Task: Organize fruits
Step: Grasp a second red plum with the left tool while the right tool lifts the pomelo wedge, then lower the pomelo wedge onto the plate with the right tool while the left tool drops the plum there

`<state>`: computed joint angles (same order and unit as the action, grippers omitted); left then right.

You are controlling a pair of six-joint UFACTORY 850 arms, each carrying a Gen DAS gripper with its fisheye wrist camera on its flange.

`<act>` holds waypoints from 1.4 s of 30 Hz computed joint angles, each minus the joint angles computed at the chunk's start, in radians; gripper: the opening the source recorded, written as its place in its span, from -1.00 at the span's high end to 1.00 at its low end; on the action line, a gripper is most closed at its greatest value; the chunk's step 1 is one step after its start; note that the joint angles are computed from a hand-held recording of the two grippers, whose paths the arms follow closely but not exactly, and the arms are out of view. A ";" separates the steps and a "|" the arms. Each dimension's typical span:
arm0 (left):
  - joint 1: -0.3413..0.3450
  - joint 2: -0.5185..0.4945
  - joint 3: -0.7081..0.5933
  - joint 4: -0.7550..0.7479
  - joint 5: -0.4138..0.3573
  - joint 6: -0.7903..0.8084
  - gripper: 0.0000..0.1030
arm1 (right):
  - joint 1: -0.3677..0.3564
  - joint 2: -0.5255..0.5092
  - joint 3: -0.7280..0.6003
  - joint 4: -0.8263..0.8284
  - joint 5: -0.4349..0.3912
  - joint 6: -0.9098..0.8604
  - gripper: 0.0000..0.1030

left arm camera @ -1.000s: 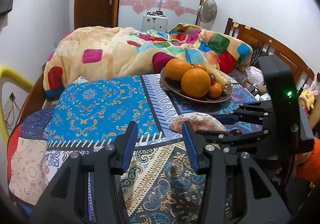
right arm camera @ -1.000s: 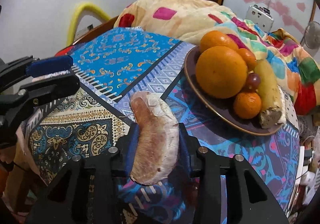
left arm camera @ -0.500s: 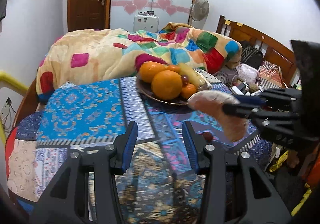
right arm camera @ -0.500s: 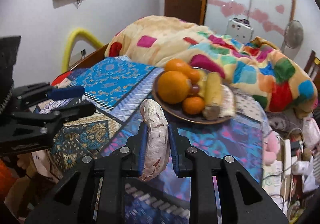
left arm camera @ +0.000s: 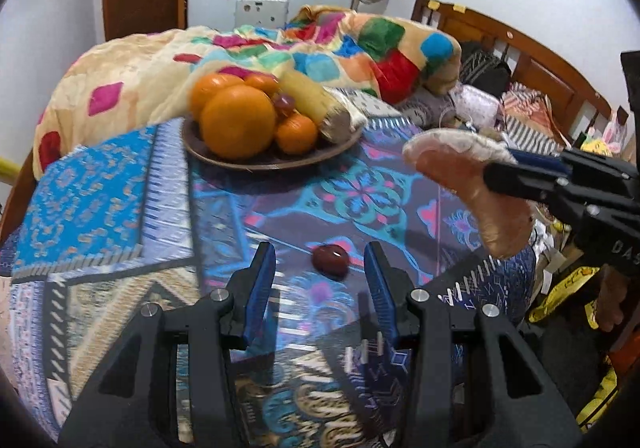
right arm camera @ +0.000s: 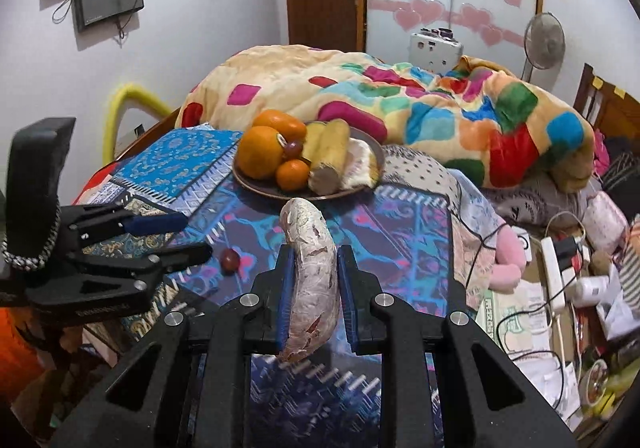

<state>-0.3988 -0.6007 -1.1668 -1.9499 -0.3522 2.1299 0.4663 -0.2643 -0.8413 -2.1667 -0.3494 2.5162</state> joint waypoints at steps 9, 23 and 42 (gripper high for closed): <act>-0.029 -0.031 -0.019 -0.045 0.042 0.073 0.67 | -0.040 0.015 0.048 -0.214 -0.001 0.235 0.62; 0.007 0.012 -0.008 -0.113 0.007 0.141 0.72 | -0.052 0.017 0.038 -0.278 -0.032 0.292 0.62; 0.079 -0.154 -0.326 0.236 0.082 -0.223 0.72 | -0.090 -0.116 -0.174 -0.345 -0.025 0.250 0.62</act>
